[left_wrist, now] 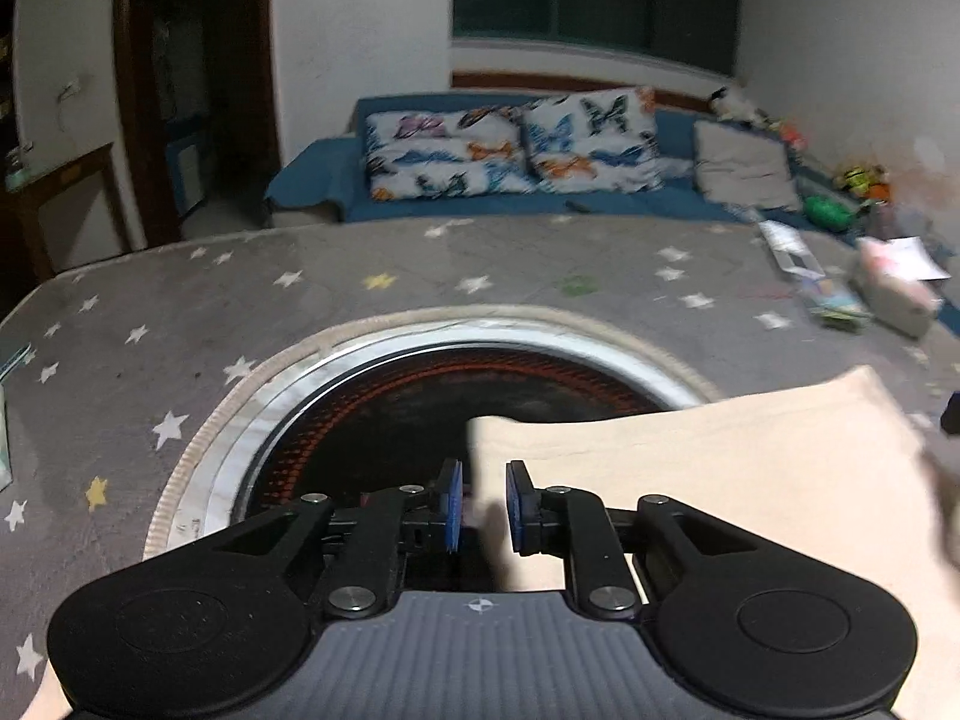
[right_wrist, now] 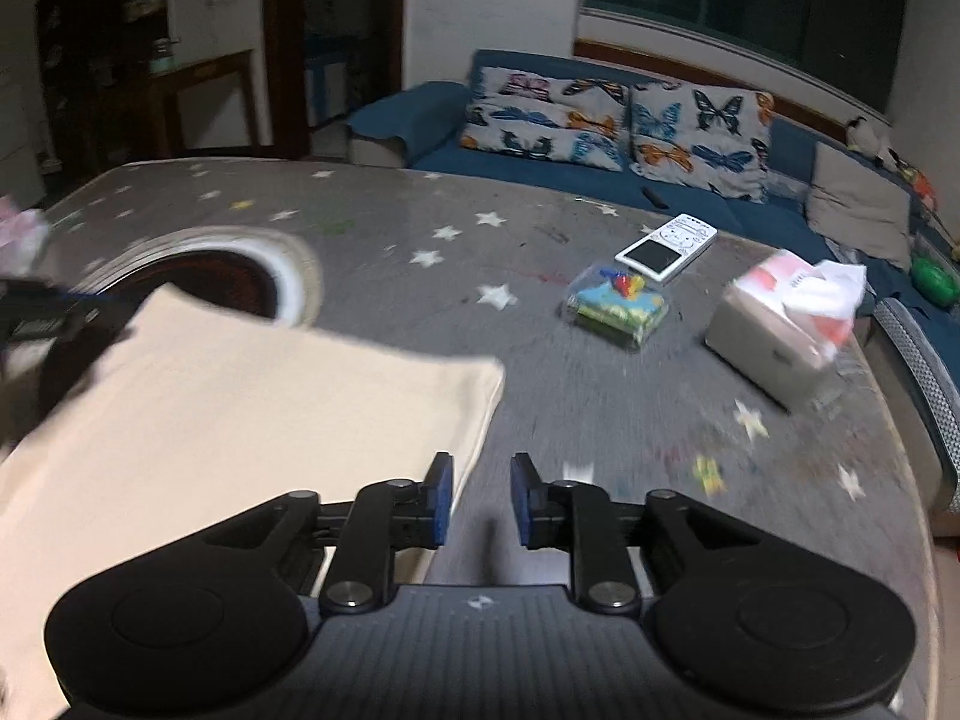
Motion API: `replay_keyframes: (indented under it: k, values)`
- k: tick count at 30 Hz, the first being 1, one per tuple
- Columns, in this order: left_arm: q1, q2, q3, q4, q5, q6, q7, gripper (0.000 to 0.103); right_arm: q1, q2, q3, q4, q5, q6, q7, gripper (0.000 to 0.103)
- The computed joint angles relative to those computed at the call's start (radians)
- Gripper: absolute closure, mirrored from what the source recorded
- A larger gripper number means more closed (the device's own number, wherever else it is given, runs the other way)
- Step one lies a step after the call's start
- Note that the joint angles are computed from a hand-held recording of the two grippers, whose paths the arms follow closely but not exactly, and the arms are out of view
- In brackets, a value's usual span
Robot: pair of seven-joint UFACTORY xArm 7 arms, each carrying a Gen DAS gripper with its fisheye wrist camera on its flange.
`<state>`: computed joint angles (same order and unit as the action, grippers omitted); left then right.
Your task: Fold clothes
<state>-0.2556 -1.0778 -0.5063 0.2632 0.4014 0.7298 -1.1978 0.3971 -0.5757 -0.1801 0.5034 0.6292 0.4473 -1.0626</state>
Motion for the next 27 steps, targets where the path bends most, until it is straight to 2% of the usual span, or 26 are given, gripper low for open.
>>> replay_keyframes:
  k: [2, 6, 12, 15, 21, 25, 26, 27]
  values:
    - [-0.043, -0.004, -0.023, 0.015, -0.014, 0.003, -0.002, 0.085, -0.063, -0.119, -0.011, -0.06, -0.045, 0.072, 0.014, 0.068]
    - [-0.118, 0.036, -0.07, 0.047, -0.054, -0.012, -0.025, 0.085, -0.211, -0.318, -0.044, -0.156, -0.147, 0.187, 0.063, 0.066]
    - [-0.196, 0.084, -0.159, 0.09, -0.057, 0.004, -0.07, 0.085, -0.448, -0.481, -0.105, -0.237, -0.3, 0.268, 0.123, 0.056]
    - [-0.23, 0.086, -0.177, 0.095, -0.063, 0.031, -0.107, 0.085, -0.529, -0.481, -0.135, -0.256, -0.34, 0.249, 0.14, 0.055]
    - [-0.285, 0.079, -0.179, 0.089, -0.079, 0.098, -0.171, 0.085, -0.573, -0.416, -0.194, -0.257, -0.316, 0.181, 0.172, 0.055]
    - [-0.317, 0.081, -0.183, 0.086, -0.08, 0.132, -0.203, 0.085, -0.587, -0.376, -0.226, -0.237, -0.297, 0.203, 0.181, 0.056]
    - [-0.322, 0.081, -0.185, 0.086, -0.077, 0.136, -0.21, 0.085, -0.587, -0.381, -0.227, -0.239, -0.295, 0.207, 0.173, 0.064]
    - [-0.327, 0.081, -0.186, 0.085, -0.074, 0.139, -0.217, 0.084, -0.586, -0.386, -0.23, -0.238, -0.293, 0.22, 0.164, 0.077]
